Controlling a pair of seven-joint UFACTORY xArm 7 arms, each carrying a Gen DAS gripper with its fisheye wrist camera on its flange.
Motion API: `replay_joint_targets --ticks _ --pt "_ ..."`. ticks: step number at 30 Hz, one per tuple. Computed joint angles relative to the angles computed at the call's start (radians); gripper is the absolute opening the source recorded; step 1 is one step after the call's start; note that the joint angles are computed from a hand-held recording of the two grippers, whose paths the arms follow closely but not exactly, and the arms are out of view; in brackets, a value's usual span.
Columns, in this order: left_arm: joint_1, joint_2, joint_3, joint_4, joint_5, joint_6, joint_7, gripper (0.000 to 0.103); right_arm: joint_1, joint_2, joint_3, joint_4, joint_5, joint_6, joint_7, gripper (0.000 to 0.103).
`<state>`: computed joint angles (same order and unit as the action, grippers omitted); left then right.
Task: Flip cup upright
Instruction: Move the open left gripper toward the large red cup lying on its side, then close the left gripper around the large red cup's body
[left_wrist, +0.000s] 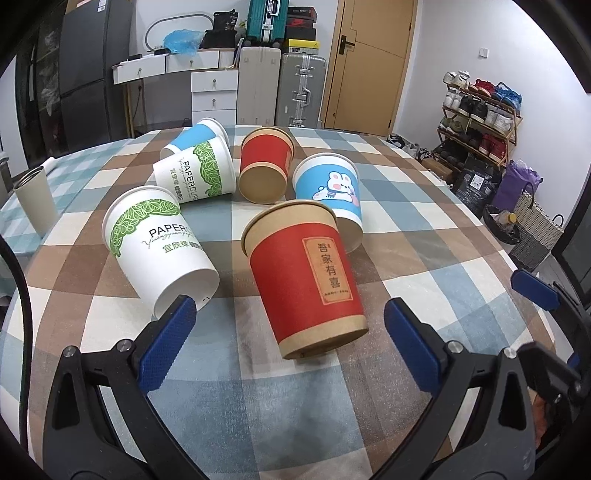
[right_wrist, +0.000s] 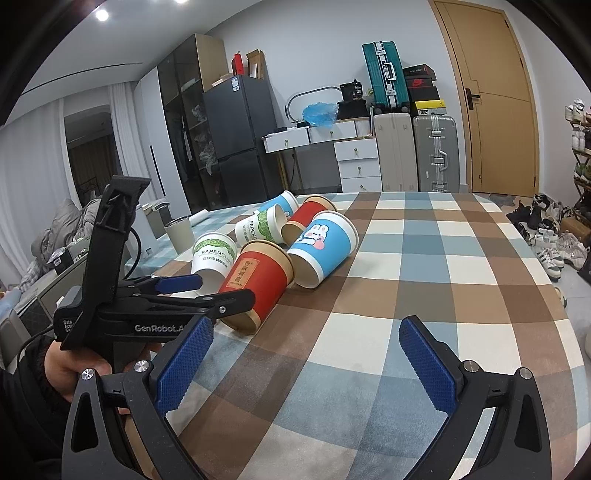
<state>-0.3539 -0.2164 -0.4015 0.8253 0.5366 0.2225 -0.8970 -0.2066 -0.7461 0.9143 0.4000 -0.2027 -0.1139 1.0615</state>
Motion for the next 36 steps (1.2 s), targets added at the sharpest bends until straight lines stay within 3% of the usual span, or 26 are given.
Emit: replay_joint_targets --ticks 3,10,13,25,36 --pt "0.002 0.027 -0.007 0.031 0.016 0.023 -0.012 0.097 -0.002 0.004 0.002 0.001 -0.002 -0.002 -0.001 0.103" --pt "-0.074 0.069 0.056 0.056 -0.084 0.041 0.077 0.065 -0.014 0.011 0.015 0.004 -0.003 -0.012 -0.006 0.103" --pt "-0.092 0.074 0.071 0.053 -0.13 0.034 0.117 0.056 -0.014 0.013 0.017 0.006 -0.002 -0.013 -0.01 0.103" --pt "-0.08 0.001 0.067 -0.031 -0.204 -0.025 0.131 0.054 -0.03 0.021 0.033 0.011 0.007 -0.031 -0.019 0.103" --pt "-0.053 -0.178 0.038 -0.161 -0.286 -0.055 0.166 0.054 -0.059 0.059 0.069 0.037 0.017 -0.05 -0.044 0.103"
